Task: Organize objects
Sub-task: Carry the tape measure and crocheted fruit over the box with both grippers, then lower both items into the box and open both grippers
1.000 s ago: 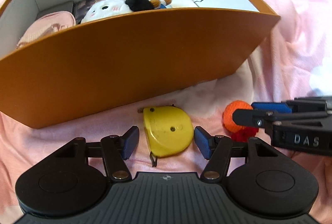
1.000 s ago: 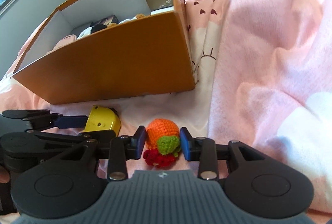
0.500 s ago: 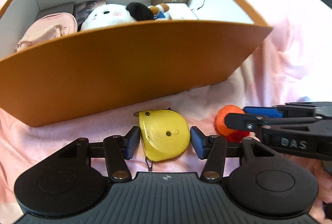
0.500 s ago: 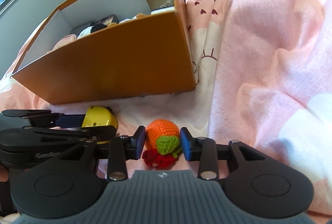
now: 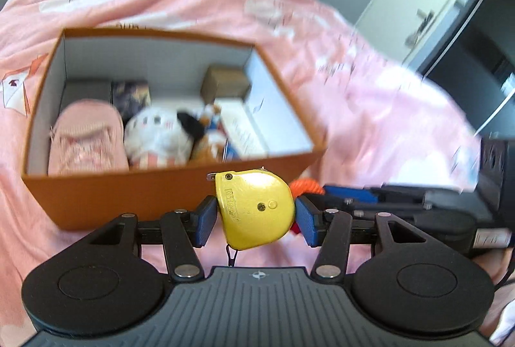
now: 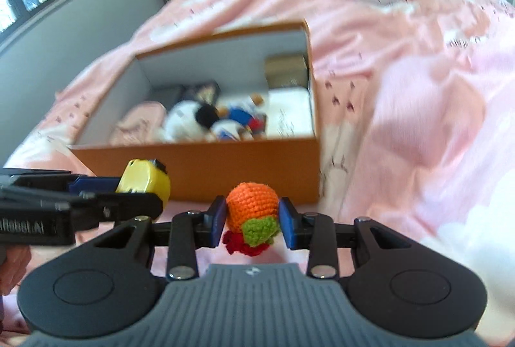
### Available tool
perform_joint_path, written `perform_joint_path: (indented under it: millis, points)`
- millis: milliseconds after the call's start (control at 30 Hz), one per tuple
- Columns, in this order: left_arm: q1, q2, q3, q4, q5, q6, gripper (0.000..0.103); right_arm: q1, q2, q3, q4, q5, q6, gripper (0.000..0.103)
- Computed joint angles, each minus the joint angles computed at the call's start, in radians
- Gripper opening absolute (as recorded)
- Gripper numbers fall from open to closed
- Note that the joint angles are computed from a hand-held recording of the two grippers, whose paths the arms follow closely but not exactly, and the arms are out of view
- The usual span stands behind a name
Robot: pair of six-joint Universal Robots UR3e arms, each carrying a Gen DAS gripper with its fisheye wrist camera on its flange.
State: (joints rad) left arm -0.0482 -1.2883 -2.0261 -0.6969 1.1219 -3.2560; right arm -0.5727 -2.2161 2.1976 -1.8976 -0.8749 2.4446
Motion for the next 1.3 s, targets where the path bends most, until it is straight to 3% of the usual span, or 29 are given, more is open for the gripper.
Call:
perform_joint_path:
  millis: [67,167,333,433,600,867,1100,1300]
  points:
    - [0.020,-0.018,0.038,0.005,-0.012,-0.007,0.060,-0.020,0.010,-0.063,0.072,0.041,-0.025,0.037]
    - [0.036,-0.072,0.113,0.003,0.006,0.003,0.060,-0.002,0.077,-0.141,0.065,0.078,-0.020,0.037]
    - [0.064,-0.216,0.290,-0.044,0.020,0.083,0.060,0.142,0.298,-0.281,-0.146,0.062,0.066,0.037]
    - [0.057,-0.314,0.397,-0.072,0.060,0.152,0.060,0.258,0.460,-0.380,-0.298,-0.013,0.097,0.037]
    - [0.048,-0.465,0.530,-0.102,0.113,0.230,0.061,0.380,0.762,-0.620,-0.357,-0.073,0.131,0.037]
    - [0.069,-0.678,0.742,-0.178,0.098,0.164,0.060,0.536,1.089,-0.853,-0.470,-0.233,0.032,0.037]
    - [0.067,-0.833,0.914,-0.266,0.069,0.110,0.060,0.564,1.183,-0.934,-0.476,-0.282,-0.030,0.036]
    - [0.042,-0.916,1.021,-0.327,0.114,0.059,0.060,0.569,1.183,-0.915,-0.505,-0.309,-0.067,0.038]
